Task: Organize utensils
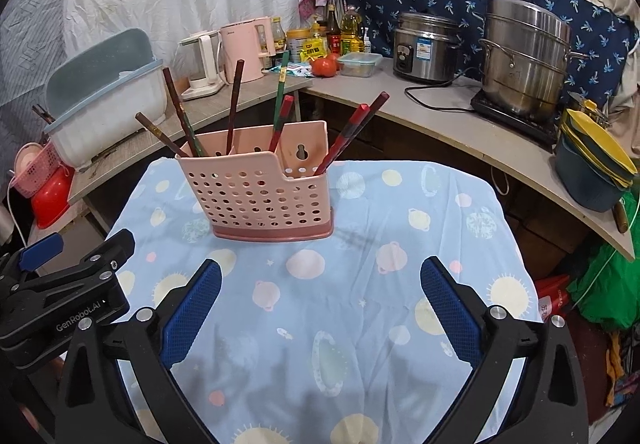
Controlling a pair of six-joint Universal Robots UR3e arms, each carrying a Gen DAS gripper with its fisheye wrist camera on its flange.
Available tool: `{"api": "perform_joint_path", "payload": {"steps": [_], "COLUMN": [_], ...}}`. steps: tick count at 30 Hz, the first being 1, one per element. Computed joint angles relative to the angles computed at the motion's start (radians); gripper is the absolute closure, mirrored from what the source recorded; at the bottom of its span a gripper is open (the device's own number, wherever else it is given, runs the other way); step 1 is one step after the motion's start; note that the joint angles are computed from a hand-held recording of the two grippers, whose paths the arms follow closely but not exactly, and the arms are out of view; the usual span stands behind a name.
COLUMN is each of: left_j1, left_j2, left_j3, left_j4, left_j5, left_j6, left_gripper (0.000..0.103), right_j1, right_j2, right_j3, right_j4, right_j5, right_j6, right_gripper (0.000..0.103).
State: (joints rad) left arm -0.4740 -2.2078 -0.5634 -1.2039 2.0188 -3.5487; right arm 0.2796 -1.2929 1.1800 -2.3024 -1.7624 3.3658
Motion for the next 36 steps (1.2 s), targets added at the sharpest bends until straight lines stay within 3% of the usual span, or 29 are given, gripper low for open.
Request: {"api": "perform_joint_path", "payload": {"steps": [14,36], "left_j1": [0.009,0.013], "left_j2": [0.017,0.025], "left_j3": [-0.037,-0.073], "left_j4": [0.019,0.035], "left_j5": [-0.015,-0.012], "left_j6": [-0.001,0.006], "left_gripper": [0.007,0.007], "right_j1": [0.014,0.019], "right_j2": [0.001,0.014], "right_j3": [0.006,-0.006], "right_j4": [-0.005,0.017], "right_j5": [-0.052,-0.048], "right_j6": [-0.001,0.000], "right_gripper": [0.006,0.006]}}
